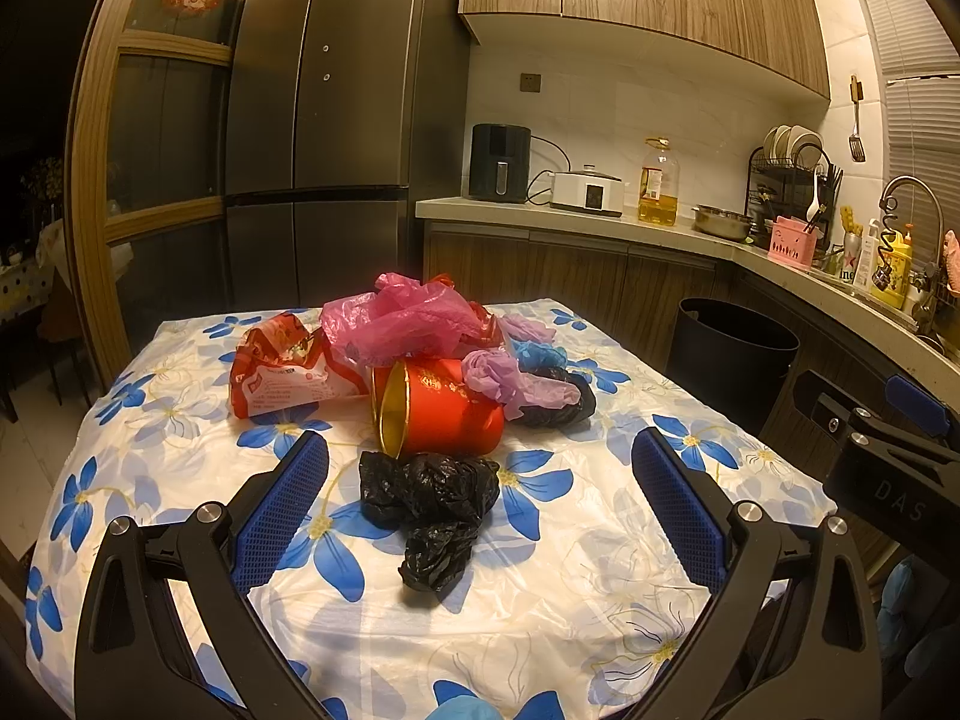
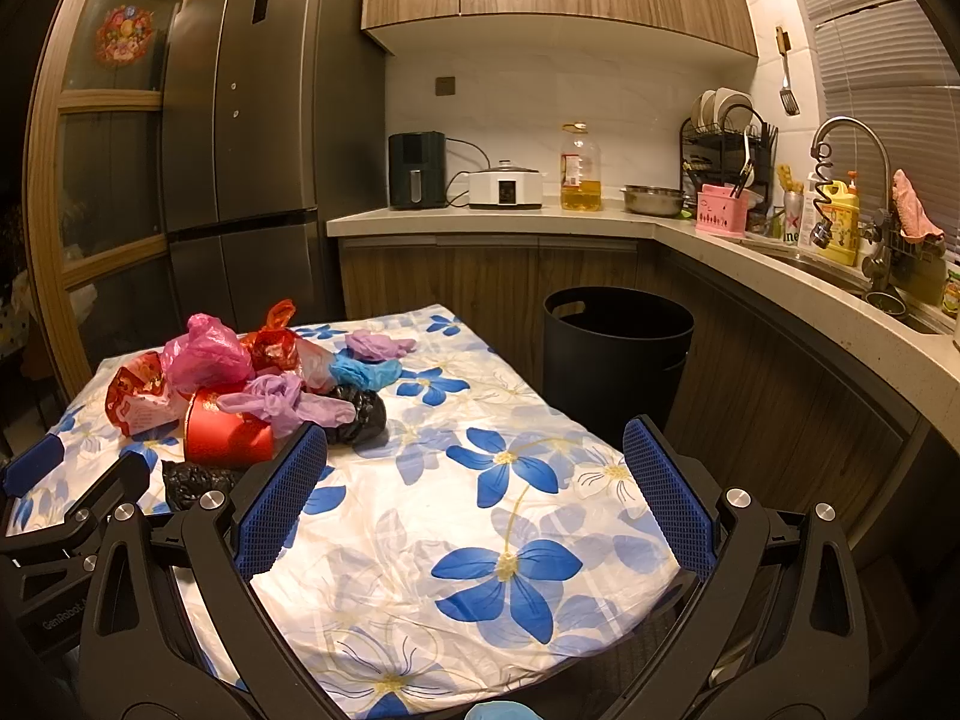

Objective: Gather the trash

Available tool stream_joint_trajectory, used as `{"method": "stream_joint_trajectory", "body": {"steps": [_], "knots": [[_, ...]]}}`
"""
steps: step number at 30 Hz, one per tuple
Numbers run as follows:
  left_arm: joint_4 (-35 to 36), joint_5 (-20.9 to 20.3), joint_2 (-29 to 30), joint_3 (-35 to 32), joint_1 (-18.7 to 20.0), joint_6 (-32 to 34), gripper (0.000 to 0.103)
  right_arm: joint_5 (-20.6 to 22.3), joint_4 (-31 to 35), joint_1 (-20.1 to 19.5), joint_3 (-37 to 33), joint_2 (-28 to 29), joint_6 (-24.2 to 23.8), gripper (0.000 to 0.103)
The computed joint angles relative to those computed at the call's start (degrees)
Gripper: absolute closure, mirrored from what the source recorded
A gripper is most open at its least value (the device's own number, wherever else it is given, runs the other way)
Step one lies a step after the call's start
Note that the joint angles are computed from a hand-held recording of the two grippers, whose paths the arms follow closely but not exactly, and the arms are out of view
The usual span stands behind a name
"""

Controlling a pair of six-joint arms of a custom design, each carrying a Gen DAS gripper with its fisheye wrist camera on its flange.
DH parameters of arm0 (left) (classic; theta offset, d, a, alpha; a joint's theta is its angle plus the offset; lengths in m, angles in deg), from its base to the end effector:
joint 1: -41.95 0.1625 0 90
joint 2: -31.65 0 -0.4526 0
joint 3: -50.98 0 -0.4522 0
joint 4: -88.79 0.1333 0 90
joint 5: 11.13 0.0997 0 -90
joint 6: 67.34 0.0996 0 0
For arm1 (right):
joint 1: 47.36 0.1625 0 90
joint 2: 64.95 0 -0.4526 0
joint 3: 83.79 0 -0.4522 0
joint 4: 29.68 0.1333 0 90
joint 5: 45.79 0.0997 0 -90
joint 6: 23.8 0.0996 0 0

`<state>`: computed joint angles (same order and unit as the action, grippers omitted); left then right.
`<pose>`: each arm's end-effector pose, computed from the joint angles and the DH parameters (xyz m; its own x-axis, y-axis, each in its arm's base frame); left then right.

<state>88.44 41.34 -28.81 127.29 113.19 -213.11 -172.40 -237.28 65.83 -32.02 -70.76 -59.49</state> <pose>-0.0439 -0.7324 0.3156 -0.7286 -0.1064 -0.6767 0.5997 0.3784 -0.7051 0.4113 -0.7724 -0.0473 -0.7079 -0.0031 0.7063 -0.6612 0.3543 -0.6613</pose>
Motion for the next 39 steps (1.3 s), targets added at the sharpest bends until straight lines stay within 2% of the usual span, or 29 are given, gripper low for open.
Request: {"method": "stream_joint_trajectory", "body": {"steps": [14, 19, 24, 29, 31, 33, 37, 39], "knots": [[-0.9, -0.6, 0.6, 0.1, 0.0, -0.3, 0.005, 0.2, 0.1, -0.1, 0.1, -0.1, 0.1, 0.005], [-1.9, -0.2, 1.0, 0.1, 1.4, -0.2, 0.005, 1.1, 1.8, -0.4, -0.8, 0.4, 0.7, 0.005], [-0.8, 1.6, 2.9, -2.4, 3.6, -2.3, 0.006, 2.7, 3.8, -1.3, -2.1, 1.4, 1.4, 0.005], [0.9, 2.4, 6.0, -7.2, 5.1, -2.5, 0.011, 4.7, 5.1, -2.2, -3.9, 2.7, 1.4, 0.005], [3.4, 2.5, 7.5, -9.8, 5.6, -3.7, 0.014, 5.6, 5.9, -2.5, -5.2, 3.5, 1.2, 0.005], [7.3, 2.1, 9.8, -13.3, 6.0, -5.0, 0.036, 6.4, 7.0, -2.8, -6.8, 4.4, 1.1, 0.006], [14.0, 2.2, 13.1, -18.6, 7.0, -8.0, 0.049, 8.2, 9.9, -3.3, -9.9, 6.0, 1.4, 0.009], [15.8, 3.0, 13.8, -19.6, 7.2, -8.6, 0.064, 9.4, 12.1, -3.5, -11.8, 6.9, 1.9, 0.012]]}}
